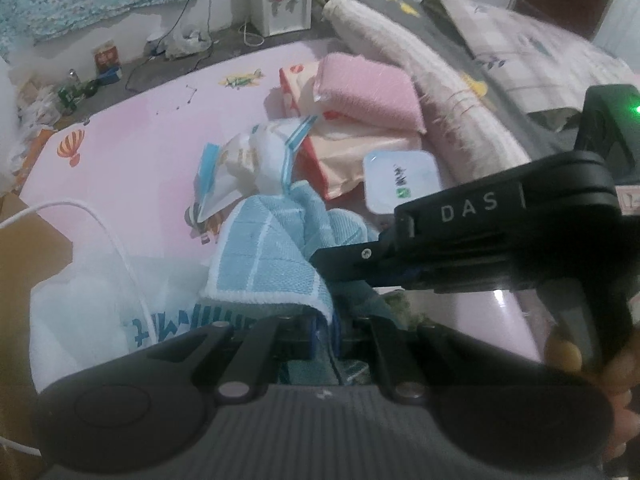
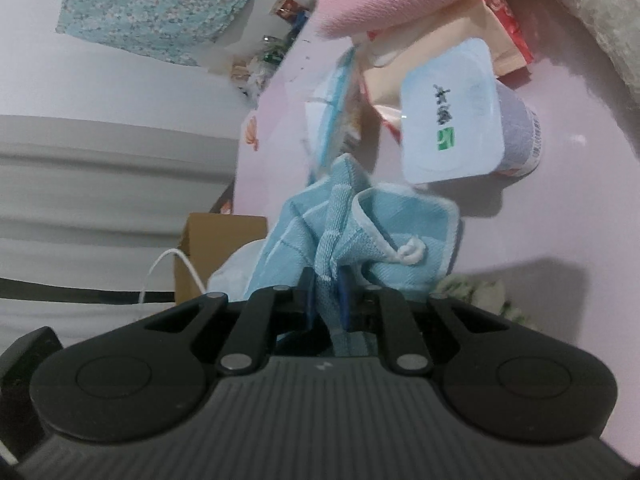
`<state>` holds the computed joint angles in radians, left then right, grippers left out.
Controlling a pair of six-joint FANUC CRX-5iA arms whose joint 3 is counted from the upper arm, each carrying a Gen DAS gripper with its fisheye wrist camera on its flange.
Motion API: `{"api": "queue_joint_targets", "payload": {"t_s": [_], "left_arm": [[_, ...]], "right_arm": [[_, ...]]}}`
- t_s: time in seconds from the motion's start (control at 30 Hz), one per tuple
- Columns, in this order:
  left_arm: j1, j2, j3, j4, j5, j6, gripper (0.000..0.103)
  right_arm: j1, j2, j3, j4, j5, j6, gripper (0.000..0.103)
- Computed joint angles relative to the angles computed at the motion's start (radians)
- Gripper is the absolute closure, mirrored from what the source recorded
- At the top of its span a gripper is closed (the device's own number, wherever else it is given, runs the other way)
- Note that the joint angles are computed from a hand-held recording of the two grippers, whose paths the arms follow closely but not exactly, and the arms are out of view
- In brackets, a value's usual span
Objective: Organize soft objects
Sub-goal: 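Lower the right tool onto the blue striped towel and close it, then carry the blue towel into the cardboard box and open the right tool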
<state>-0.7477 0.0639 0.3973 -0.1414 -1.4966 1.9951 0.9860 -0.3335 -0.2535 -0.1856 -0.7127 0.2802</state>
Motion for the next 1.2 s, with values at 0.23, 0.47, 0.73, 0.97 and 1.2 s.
{"api": "queue_joint_targets", "payload": {"t_s": [0.23, 0.47, 0.73, 0.97, 1.2], "left_arm": [[0.002, -0.056, -0.007, 0.021, 0.032, -0.007, 0.095], [0.033, -0.128, -0.021, 0.045, 0.048, -0.026, 0.095], [0.133, -0.241, -0.023, 0.027, -0.009, -0.091, 0.095], [0.342, -0.381, -0.061, 0.018, -0.105, -0.194, 0.095], [0.780, -0.540, -0.255, 0.198, -0.144, -0.442, 0.095]], "right_arm": [[0.078, -0.056, -0.006, 0.152, -0.009, -0.156, 0.092], [0.182, -0.064, 0.032, 0.337, -0.050, -0.314, 0.092], [0.267, 0.040, 0.149, 0.473, -0.039, -0.404, 0.092], [0.293, 0.251, 0.359, 0.416, 0.051, -0.325, 0.092], [0.320, 0.536, 0.710, 0.266, -0.064, -0.164, 0.092]]}}
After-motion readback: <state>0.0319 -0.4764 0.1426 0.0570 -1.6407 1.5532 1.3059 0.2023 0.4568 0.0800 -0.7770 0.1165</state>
